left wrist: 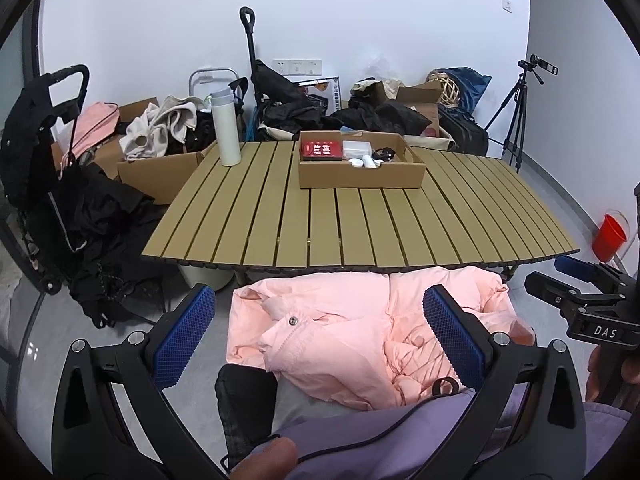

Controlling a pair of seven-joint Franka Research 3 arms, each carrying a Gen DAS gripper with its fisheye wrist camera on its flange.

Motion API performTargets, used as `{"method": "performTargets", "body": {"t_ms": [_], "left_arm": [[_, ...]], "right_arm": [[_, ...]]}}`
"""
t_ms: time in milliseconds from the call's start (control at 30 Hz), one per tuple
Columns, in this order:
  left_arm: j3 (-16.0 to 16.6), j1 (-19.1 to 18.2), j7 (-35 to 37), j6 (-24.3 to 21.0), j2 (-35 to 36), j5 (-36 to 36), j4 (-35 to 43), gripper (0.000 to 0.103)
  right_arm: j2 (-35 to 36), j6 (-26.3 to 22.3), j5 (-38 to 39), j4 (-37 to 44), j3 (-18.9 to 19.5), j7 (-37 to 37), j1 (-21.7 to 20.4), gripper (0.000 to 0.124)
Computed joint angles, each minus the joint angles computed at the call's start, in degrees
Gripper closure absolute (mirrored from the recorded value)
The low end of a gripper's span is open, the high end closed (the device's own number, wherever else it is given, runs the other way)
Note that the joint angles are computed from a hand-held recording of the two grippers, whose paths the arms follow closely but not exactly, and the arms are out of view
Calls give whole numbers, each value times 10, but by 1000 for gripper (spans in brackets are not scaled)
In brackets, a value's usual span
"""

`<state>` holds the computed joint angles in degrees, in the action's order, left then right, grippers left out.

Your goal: Organize objects

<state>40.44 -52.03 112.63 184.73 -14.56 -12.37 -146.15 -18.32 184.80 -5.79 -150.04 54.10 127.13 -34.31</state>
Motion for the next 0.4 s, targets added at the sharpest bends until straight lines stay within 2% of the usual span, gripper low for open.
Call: {"method": "performTargets", "body": {"t_ms": [100,400], "left_arm": [[-8,8,-3,7,1,9,-4,0],[-7,8,-9,3,5,21,-2,0]], "right_arm": [[2,0,-1,0,-1,-1,1,31],[7,-1,-3,1,-3,-3,3,31]]}}
